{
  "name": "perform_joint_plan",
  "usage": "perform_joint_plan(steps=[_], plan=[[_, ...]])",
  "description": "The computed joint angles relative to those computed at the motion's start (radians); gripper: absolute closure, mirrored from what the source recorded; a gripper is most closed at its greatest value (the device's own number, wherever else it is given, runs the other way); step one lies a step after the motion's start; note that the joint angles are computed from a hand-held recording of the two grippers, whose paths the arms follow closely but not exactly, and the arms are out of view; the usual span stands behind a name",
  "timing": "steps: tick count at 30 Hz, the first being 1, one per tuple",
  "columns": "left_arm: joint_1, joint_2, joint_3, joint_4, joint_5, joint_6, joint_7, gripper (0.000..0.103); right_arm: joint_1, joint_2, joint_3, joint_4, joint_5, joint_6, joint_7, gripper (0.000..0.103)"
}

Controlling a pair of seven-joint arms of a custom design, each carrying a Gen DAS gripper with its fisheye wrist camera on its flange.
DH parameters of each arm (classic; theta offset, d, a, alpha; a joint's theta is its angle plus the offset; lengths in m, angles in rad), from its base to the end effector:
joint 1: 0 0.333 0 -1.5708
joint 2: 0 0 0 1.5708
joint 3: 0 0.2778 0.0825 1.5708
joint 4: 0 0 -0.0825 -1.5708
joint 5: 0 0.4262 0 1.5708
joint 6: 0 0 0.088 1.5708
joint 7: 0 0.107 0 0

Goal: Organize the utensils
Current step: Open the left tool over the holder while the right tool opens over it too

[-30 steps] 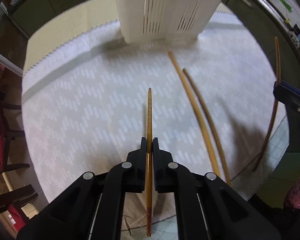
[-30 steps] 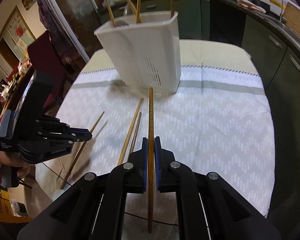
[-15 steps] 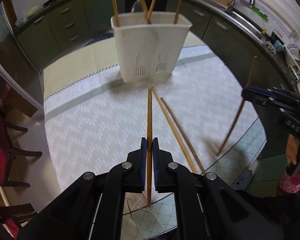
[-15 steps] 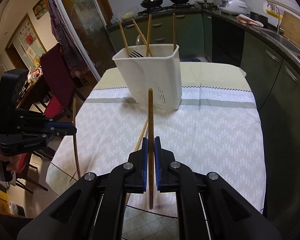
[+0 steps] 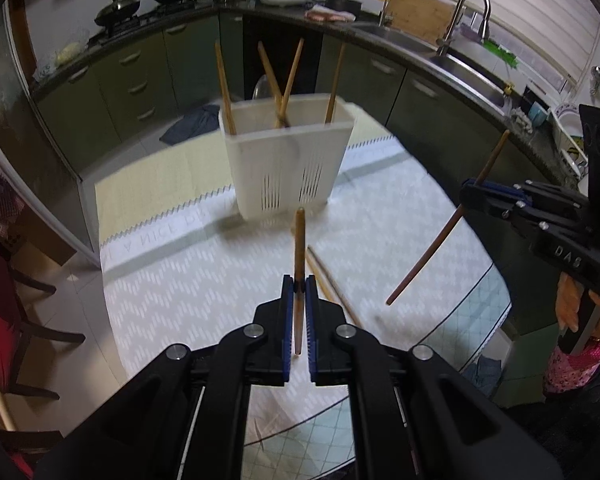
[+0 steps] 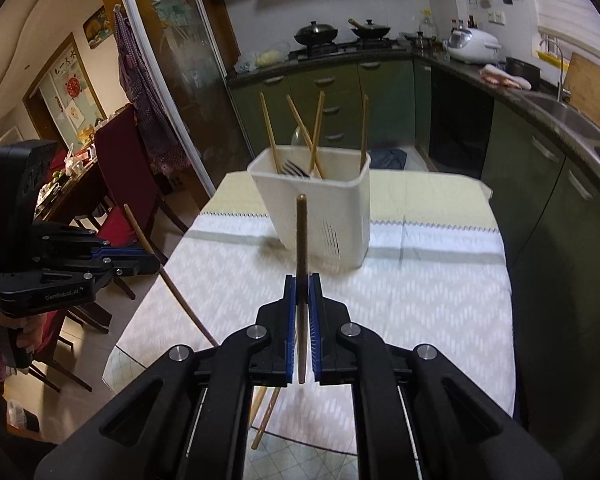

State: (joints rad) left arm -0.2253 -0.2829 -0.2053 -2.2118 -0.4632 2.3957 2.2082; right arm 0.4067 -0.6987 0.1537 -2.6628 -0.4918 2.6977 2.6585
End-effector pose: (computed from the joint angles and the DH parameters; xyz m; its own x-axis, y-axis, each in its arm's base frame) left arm 0.5034 -0.2403 0.4919 -0.7317 -0.6789 0.0616 -0.5996 0.5980 -0.5318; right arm 0.3707 0.2501 0.4825 -0.0594 -0.9735 -0.2207 -0.6825 0.2009 -0.7027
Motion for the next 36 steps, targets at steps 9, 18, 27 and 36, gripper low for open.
perform_joint_plan(steps=[9,18,27,36], plan=[[-0.006,0.053,0.005,0.195,-0.045,-0.009,-0.016,0.097,-0.031,0.002,-0.004,0.102,-0.022,-0.04,-0.06,0.096],[-0.008,0.216,-0.017,0.457,-0.01,0.069,-0.085,0.097,-0.057,0.021,-0.014,0.17,-0.024,-0.058,-0.105,0.096],[-0.031,0.421,-0.022,0.638,0.141,0.083,-0.212,0.097,-0.106,0.066,-0.017,0.259,-0.044,-0.048,-0.135,0.096],[-0.057,0.539,-0.005,0.672,0.238,0.075,-0.268,0.097,-0.159,0.162,-0.024,0.382,-0.077,-0.006,-0.146,0.096]])
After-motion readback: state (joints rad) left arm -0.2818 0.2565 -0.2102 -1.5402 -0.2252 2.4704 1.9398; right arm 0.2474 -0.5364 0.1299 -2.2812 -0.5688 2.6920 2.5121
